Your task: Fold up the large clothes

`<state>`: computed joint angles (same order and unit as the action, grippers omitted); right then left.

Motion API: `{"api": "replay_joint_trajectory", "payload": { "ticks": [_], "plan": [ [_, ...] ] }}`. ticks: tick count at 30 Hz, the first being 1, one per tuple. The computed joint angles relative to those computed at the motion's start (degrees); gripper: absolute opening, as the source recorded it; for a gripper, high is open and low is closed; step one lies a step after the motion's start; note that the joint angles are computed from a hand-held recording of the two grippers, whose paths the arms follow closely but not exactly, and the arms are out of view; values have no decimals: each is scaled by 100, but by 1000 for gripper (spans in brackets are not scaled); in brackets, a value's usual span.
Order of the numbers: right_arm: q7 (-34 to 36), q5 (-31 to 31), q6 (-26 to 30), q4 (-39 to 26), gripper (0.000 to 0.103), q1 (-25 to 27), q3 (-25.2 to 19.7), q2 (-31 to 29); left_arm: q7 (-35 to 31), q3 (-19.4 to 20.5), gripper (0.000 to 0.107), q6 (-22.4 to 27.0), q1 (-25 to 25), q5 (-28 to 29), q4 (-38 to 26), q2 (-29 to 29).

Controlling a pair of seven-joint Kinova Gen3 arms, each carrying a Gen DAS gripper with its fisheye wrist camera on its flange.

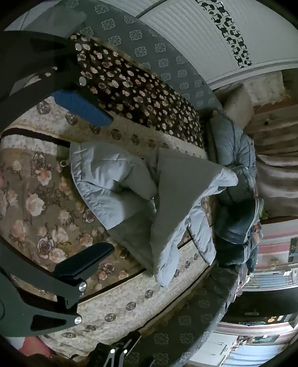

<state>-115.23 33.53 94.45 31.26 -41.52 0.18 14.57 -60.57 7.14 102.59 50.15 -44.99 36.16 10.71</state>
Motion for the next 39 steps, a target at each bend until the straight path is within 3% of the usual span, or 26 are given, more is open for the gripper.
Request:
{"api": "replay_joint_trajectory", "payload": {
  "ticks": [19,25,39],
  "plan": [
    [-15,-28,6,81,102,38,-23,-49,-96,-101,100,212,129,9,-266,101],
    [-20,-9,3,130,102,59,-48,-81,113,-30,100,-13,-10,168,105,-31],
    [-70,-15,-37,219,101,112,-114,-128,21,158,100,-182,-136,276,215,-98]
  ]
}}
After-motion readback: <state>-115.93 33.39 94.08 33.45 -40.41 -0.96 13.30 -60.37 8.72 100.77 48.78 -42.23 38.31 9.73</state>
